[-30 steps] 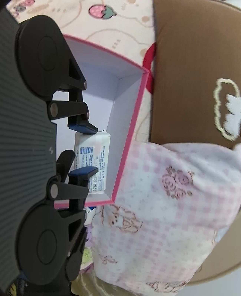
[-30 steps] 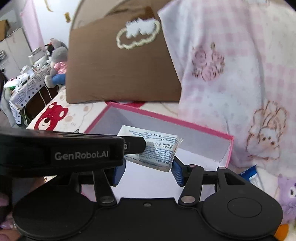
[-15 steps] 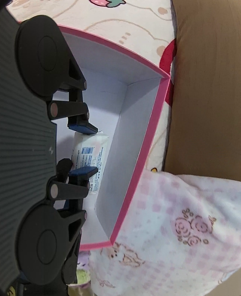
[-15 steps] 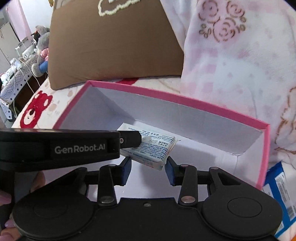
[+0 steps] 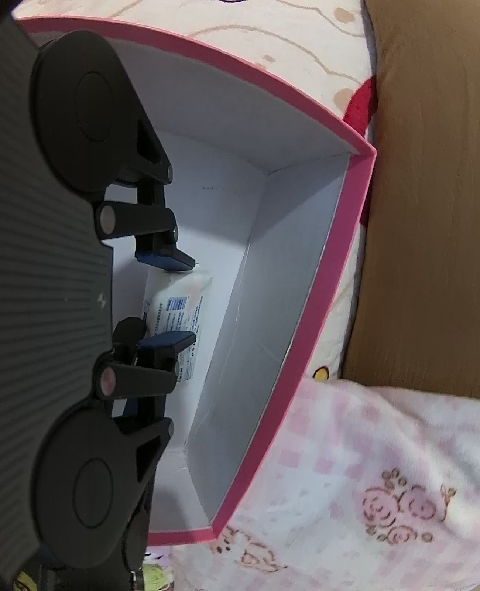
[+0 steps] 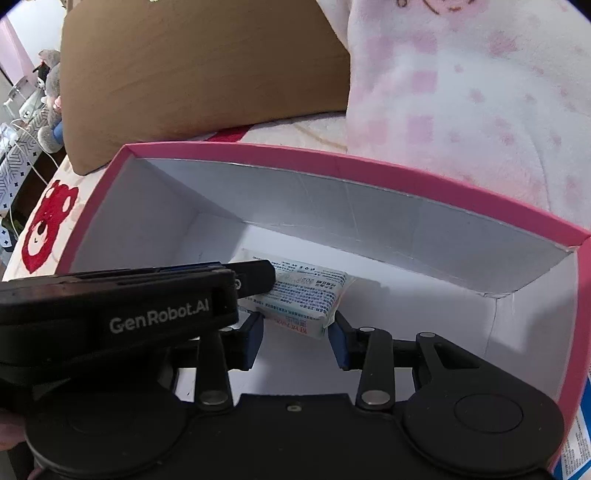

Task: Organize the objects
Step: 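Lower the soap bar into the pink box and open the left gripper, then raise the left tool out of the pink box and withdraw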

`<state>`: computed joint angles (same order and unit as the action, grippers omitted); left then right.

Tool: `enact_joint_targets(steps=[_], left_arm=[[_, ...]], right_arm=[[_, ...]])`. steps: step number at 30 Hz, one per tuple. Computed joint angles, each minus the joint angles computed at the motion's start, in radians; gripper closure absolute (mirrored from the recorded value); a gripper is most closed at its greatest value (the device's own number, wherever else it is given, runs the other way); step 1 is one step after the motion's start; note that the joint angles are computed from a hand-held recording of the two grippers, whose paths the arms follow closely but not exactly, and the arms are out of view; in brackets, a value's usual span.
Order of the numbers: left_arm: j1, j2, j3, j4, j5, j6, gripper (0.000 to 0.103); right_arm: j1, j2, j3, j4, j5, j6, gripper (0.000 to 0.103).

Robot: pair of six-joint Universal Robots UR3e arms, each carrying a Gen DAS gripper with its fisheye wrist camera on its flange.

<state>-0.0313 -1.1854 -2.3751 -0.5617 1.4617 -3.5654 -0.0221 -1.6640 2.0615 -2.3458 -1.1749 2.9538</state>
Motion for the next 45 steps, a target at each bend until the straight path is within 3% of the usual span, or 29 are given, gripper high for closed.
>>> enact_joint_targets(steps=[7, 16, 22, 25, 31, 36, 39, 45], left_arm=[[-0.004, -0.027, 0.016, -0.027, 0.040, -0.035, 0.077], [0.033, -0.009, -0.007, -0.015, 0.014, -0.054, 0.079], [-0.024, -0.015, 0.031, -0.055, 0.060, -0.086, 0.075], [-0.027, 0.011, 0.043, -0.078, 0.045, -0.090, 0.070], [-0.074, 0.156, 0.096, -0.242, 0.076, -0.105, 0.057], [-0.156, 0.226, 0.190, -0.398, 0.137, -0.156, 0.047], [-0.186, 0.256, 0.249, -0.496, 0.128, -0.180, 0.046], [-0.287, 0.267, 0.400, -0.664, 0.161, -0.245, 0.045]], right_arm=[[0.032, 0.046, 0.014, -0.073, -0.028, 0.052, 0.063], [0.056, 0.065, 0.013, -0.123, -0.083, 0.115, 0.063], [0.054, -0.044, -0.035, 0.056, -0.107, 0.029, 0.050], [0.045, -0.134, -0.028, 0.129, -0.103, -0.042, 0.049], [-0.042, -0.332, 0.029, 0.241, -0.060, -0.179, 0.047], [-0.142, -0.497, 0.007, 0.429, 0.025, -0.290, 0.042], [-0.150, -0.556, -0.021, 0.495, 0.040, -0.328, 0.037], [-0.264, -0.703, -0.121, 0.781, 0.091, -0.507, 0.028]])
